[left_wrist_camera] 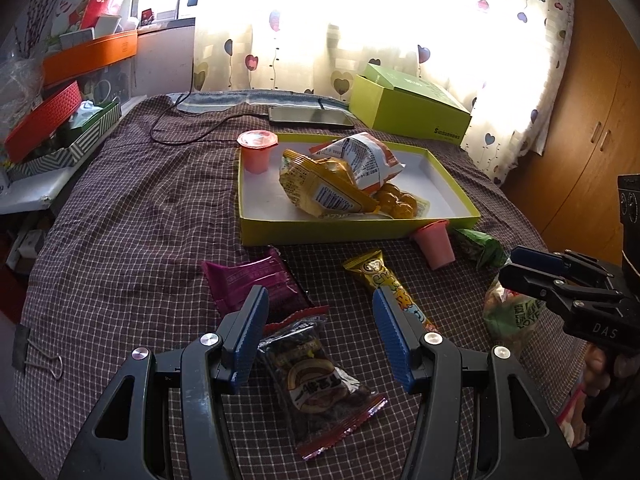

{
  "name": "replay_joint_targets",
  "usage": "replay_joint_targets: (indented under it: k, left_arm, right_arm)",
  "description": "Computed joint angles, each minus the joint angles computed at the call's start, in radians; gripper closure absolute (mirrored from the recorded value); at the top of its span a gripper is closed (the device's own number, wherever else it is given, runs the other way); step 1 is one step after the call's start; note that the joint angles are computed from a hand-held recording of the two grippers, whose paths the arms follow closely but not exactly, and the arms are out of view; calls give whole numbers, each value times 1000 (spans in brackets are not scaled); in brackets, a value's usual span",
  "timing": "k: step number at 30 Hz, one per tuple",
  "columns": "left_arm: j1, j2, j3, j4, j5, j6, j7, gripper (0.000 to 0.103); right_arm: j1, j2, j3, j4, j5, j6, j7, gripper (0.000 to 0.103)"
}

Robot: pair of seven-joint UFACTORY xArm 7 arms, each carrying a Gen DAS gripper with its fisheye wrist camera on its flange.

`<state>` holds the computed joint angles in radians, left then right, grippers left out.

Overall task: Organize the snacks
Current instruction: 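Lower the right tool onto the clear green-labelled bag and grasp it, then grasp the yellow stick snack with the left tool while the right tool holds the clear bag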

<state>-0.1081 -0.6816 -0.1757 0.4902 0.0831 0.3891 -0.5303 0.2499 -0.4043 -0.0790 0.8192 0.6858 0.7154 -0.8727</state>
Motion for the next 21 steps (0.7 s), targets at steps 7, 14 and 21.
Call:
replay_joint_targets:
  k: [7,14,21]
  left_arm:
    - [6,-31,11,-26,-8,24,-13,48]
    - [-6,-37,9,-34,-17,36,-17,48]
    - [-19,-37,5,-30,-19,44,-14,48]
  right_arm:
    - [-15,-12,-7,-17,-15,-4,5,57]
    - [-23,-35,-10,-50,-59,-29,-5,57]
    - [-34,-59,-34,-74,-75,-51,-10,53]
